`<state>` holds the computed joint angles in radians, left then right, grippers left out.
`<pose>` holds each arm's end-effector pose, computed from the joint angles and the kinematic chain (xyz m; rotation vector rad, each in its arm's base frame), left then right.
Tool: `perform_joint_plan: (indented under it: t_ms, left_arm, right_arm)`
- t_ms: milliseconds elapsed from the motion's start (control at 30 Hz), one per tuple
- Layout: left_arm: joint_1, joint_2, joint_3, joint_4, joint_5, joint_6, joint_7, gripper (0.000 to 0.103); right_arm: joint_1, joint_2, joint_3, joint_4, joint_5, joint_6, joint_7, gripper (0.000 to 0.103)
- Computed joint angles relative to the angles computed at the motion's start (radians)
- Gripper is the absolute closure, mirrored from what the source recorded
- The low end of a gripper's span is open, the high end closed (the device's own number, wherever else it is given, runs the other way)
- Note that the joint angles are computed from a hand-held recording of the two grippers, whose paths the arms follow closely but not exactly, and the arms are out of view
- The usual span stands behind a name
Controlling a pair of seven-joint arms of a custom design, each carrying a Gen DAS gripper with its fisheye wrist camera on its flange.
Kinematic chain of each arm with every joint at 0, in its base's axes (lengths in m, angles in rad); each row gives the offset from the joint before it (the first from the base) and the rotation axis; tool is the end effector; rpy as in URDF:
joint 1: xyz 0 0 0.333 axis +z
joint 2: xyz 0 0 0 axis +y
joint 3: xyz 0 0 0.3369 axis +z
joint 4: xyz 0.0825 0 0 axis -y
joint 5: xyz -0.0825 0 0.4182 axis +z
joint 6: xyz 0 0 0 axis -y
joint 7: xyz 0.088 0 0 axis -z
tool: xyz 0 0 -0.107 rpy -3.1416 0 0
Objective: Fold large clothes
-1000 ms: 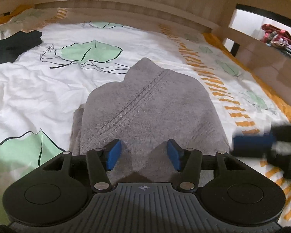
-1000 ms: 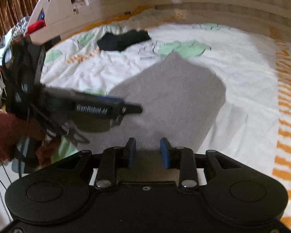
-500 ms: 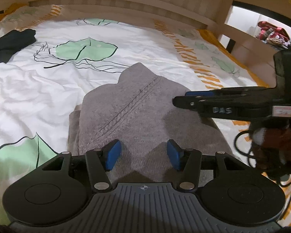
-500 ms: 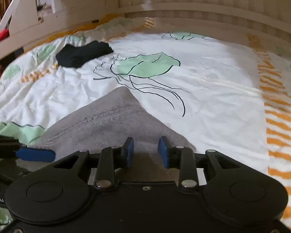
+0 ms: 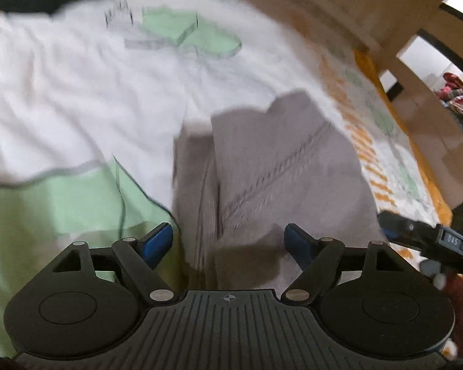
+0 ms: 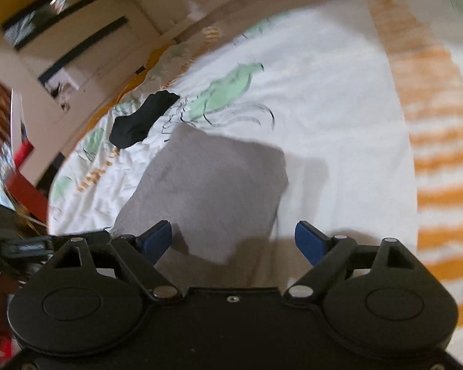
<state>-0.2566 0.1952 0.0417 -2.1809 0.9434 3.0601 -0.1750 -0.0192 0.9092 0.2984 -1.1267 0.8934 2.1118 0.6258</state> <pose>0.5800 -0.1927 0.3528 -2.4125 1.2572 -0.9548 0.8130 0.1822 0.3043 -1.9274 0.9763 0.4155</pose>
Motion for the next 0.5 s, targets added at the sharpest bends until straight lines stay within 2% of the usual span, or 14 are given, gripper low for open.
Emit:
perform_joint_plan:
  t_ms: [33, 133, 200, 333, 400, 433, 500]
  left_arm:
    - [0.027, 0.011, -0.027, 0.001, -0.057, 0.012, 0.056, 0.022]
    - [0.061, 0.047, -0.045, 0.009, -0.151, 0.082, 0.158, 0.017]
    - [0.132, 0.082, -0.112, 0.02, -0.238, 0.133, 0.258, 0.009]
    - [0.219, 0.145, -0.188, 0.049, -0.29, 0.233, 0.348, 0.006]
    - [0.254, 0.168, -0.225, 0.062, -0.308, 0.266, 0.377, 0.006]
    - [0.258, 0.18, -0.228, 0.068, -0.319, 0.288, 0.389, 0.006]
    - [0.264, 0.212, -0.239, 0.087, -0.356, 0.361, 0.404, 0.006]
  right_arm:
    - [-0.002, 0.023, 0.004, 0.026, 0.007, -0.022, 0.027, 0.012]
    - [-0.004, 0.099, 0.021, 0.119, 0.022, -0.09, 0.091, 0.01]
    - [-0.001, 0.142, 0.033, 0.17, 0.028, -0.125, 0.115, 0.01]
    - [0.024, 0.228, 0.05, 0.296, 0.018, -0.183, 0.152, 0.011]
    - [0.038, 0.24, 0.047, 0.321, 0.005, -0.184, 0.161, 0.015]
    - [0.043, 0.246, 0.045, 0.336, -0.004, -0.187, 0.164, 0.026]
    - [0.047, 0.295, 0.05, 0.427, -0.02, -0.239, 0.187, 0.036]
